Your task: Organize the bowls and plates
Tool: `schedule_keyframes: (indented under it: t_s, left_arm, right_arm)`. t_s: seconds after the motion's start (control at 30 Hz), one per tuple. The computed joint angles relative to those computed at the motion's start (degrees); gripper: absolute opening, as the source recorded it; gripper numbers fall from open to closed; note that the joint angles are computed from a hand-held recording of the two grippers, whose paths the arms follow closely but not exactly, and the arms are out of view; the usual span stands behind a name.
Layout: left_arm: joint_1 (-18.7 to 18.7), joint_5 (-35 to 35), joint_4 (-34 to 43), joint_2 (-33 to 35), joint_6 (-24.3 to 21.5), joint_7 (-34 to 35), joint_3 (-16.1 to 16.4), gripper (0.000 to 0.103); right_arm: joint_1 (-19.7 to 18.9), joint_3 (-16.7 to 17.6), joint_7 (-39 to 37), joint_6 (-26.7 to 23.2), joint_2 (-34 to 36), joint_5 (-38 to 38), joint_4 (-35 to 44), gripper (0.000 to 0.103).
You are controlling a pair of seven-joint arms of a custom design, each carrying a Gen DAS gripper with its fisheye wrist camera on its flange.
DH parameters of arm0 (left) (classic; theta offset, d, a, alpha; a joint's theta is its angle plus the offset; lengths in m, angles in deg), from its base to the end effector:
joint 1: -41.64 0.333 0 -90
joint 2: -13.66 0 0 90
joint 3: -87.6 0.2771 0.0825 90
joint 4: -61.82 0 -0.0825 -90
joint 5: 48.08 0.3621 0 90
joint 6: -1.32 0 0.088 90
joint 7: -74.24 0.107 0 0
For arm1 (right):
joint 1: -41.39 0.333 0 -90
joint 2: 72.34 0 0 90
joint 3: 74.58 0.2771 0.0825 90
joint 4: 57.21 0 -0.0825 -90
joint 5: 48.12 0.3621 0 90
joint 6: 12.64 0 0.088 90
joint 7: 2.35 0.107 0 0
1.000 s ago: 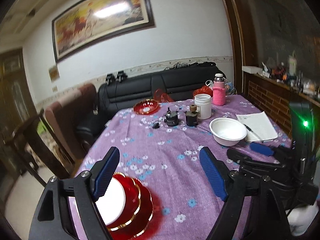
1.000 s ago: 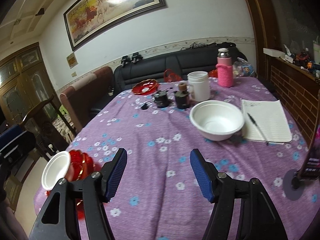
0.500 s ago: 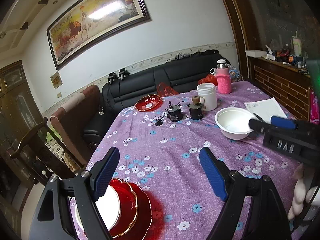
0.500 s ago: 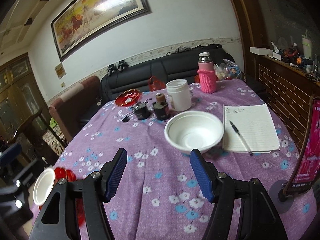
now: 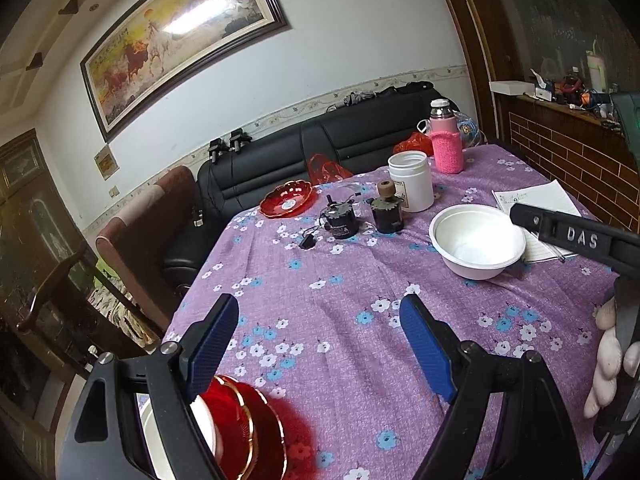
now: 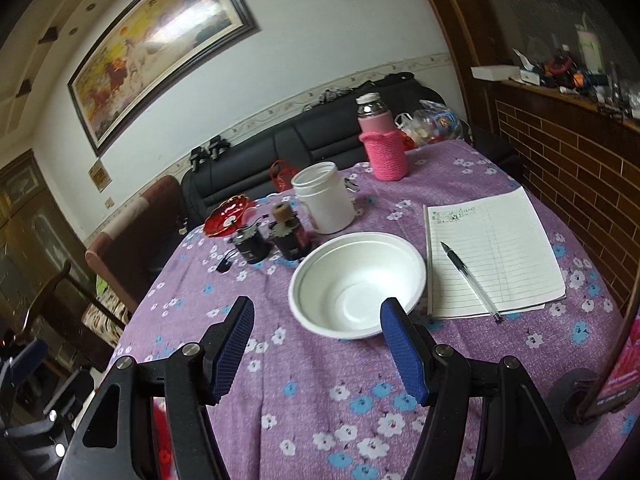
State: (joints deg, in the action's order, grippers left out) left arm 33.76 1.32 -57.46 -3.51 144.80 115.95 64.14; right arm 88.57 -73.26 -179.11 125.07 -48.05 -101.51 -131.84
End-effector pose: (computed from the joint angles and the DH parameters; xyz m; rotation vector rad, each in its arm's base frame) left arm 0.4226 -0.2892 0.5879 -1.3155 1.7257 -0.6404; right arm 0.4678 0.5151 0.5515 -1.2915 1.7364 -0.5538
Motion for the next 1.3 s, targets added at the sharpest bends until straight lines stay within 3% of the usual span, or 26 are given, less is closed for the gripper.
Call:
schedule_keyframes:
  t_s: [0.43, 0.73, 1.07, 1.13, 1.2, 1.3]
  left_arm:
    - [-2.94, 2.01, 6.02, 8.16, -2.89, 0.22, 2.17, 0.082]
    - [-6.73, 3.31, 11.8, 15.2, -4.73, 0.52, 5.65, 0.082]
    - [-10.06, 0.12, 15.58, 20.16, -4.39, 2.12, 9.13, 0.082]
    - [-10.19, -2.6, 16.24, 20.96, -3.85, 3.62, 9.59, 0.082]
    - [-10.07, -6.88, 16.63, 21.53, -2.93, 5.89, 10.03, 0.082]
    - [-9.73, -13.26, 16.73, 22.02, -1.59, 9.0, 10.58, 0.082]
  right_arm:
    - [-2.42, -3.0, 4.94, 2.6, 5.56, 2.33, 5.44, 0.07]
    - [-3.98, -3.55, -1.9, 1.23, 9.97, 9.13, 8.27, 0.07]
    - [-5.75, -3.2, -6.34, 1.63, 12.66, 15.48, 9.02, 0.07]
    - [-5.73, -3.35, -7.52, 1.6, 13.34, 16.44, 9.74, 0.061]
    - [-6.02, -3.05, -9.21, 1.51, 14.14, 18.01, 10.57, 0.027]
    - [-5.93, -3.31, -9.83, 2.67, 13.78, 18.9, 9.69, 0.018]
